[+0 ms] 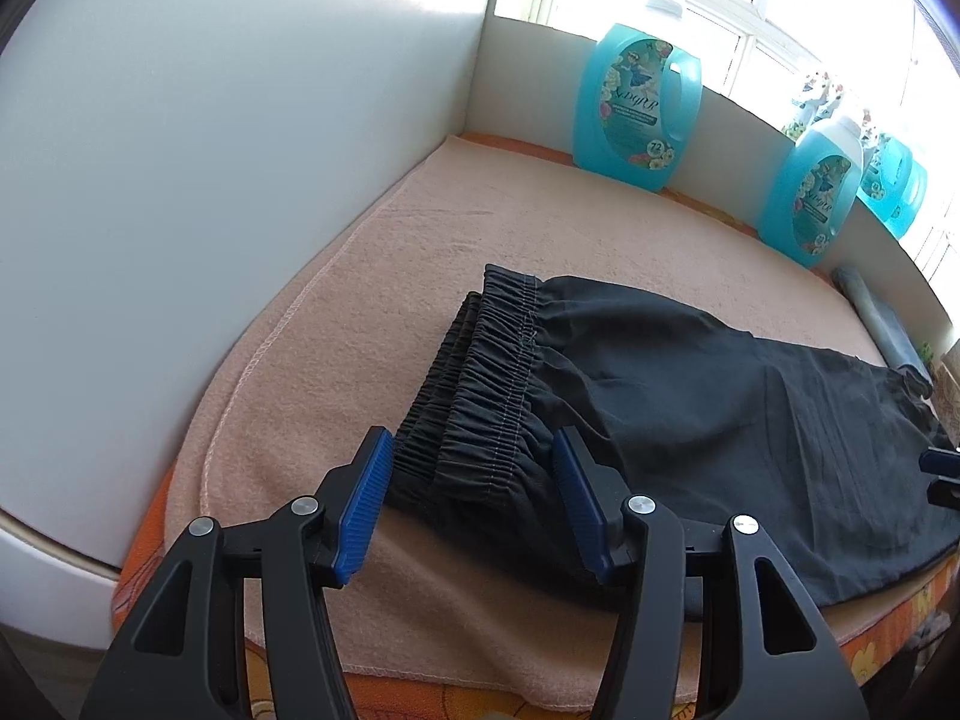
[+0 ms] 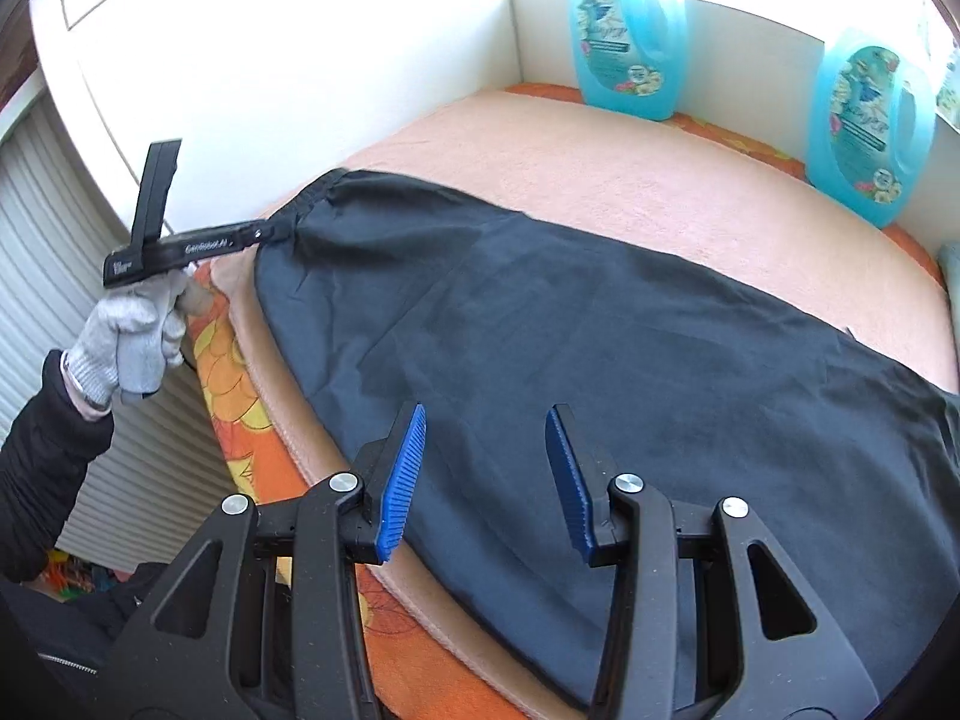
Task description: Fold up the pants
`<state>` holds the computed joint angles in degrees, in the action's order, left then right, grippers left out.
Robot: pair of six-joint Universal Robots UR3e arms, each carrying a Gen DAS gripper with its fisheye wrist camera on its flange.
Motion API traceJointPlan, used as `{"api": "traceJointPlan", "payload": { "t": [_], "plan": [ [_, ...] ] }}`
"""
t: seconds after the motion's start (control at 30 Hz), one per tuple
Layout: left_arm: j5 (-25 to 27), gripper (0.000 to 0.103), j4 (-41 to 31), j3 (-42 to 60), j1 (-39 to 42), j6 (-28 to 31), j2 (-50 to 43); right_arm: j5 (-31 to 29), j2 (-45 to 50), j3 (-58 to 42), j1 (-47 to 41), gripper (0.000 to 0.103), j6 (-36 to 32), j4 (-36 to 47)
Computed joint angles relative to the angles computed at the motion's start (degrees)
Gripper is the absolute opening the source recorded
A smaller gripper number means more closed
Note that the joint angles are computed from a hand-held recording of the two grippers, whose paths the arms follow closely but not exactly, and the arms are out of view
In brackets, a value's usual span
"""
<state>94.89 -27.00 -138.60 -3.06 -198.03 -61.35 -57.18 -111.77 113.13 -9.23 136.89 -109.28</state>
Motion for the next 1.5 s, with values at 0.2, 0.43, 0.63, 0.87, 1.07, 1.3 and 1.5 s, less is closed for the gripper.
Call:
{"api": "traceJointPlan", "payload": {
  "t": [0.2,0.43,0.63,0.87,1.07,1.3,1.5],
  "plan": [
    [13.16,0.054,0.92,5.03,-10.32,-2.93,-4.06,-1.71,5.82,-6.64,-17.62,0.06,-3.3,-1.69],
    [16.51,0.054,0.81,16.0,-22.16,-4.14,-13.76,-7.76,31.85,-31.36,-25.46,0.061,0.29,-1.83],
    [14.48,0.054,0.53,21.11,-24.5,-2.88,-22.57,-5.27,52.28,-55.61,-27.98,0.061,-2.05,14.07],
    [13.43,0.054,0.11,18.8,-22.3,-4.76,-22.95,-5.11,55.02,-54.28,-26.58,0.061,-4.84,12.56],
    [12.6,0.054,0.94,16.93,-21.54,-5.22,-23.86,-4.93,47.32,-41.88,-25.64,0.03,-7.01,7.05],
    [11.91,0.055,2.3,15.79,-21.37,-5.18,-24.04,-6.46,40.35,-30.72,-24.57,0.006,-3.07,-12.5],
    [12.57,0.055,3.05,12.75,-20.79,-6.4,-19.92,-9.49,40.47,-32.24,-22.2,0.043,0.31,-11.47]
  ]
}}
